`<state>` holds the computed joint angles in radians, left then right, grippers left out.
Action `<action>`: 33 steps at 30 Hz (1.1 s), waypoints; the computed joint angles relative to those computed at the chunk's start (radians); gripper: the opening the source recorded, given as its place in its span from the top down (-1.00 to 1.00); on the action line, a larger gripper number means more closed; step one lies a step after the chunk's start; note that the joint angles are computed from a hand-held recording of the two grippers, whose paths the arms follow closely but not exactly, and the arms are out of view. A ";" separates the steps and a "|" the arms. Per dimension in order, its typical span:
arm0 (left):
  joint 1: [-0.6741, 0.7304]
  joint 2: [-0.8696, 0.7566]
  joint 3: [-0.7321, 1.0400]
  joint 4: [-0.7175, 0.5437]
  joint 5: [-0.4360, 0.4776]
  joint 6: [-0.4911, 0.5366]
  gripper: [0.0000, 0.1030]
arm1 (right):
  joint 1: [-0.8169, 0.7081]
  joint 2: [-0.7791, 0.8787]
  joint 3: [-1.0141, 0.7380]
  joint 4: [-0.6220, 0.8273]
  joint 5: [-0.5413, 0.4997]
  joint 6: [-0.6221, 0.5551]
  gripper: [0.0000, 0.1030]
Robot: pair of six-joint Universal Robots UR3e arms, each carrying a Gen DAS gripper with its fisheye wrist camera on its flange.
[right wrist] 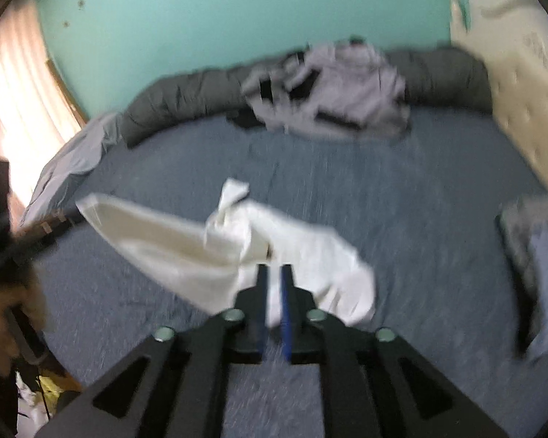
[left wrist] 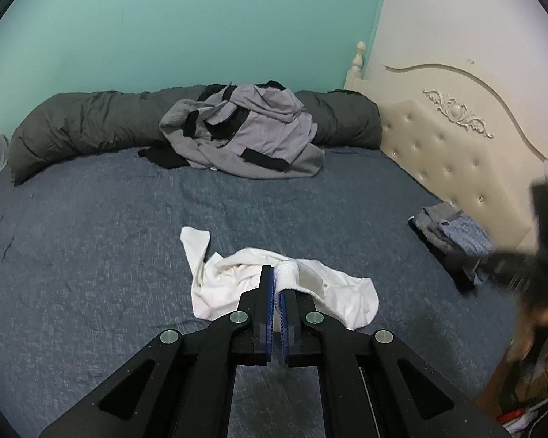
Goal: Fold clothes
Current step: 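Lift the T-shirt with both grippers, spreading it between them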
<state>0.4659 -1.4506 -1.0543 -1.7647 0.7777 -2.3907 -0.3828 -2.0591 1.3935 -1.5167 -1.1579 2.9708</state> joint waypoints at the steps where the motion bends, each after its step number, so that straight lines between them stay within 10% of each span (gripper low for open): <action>1: -0.011 0.002 -0.012 0.016 0.009 -0.008 0.95 | -0.002 -0.044 0.102 -0.036 0.009 0.018 0.47; 11: -0.097 -0.058 -0.043 0.147 0.042 -0.089 0.95 | 0.169 -0.035 0.509 -0.380 -0.019 0.171 0.03; 33: -0.097 -0.101 -0.052 0.190 0.028 -0.098 0.95 | 0.344 0.142 0.641 -0.751 -0.178 0.318 0.00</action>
<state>0.3687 -1.5513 -1.1066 -1.5745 0.8052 -2.4882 -0.0388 -1.9175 2.0349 -2.2682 -1.3359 3.2887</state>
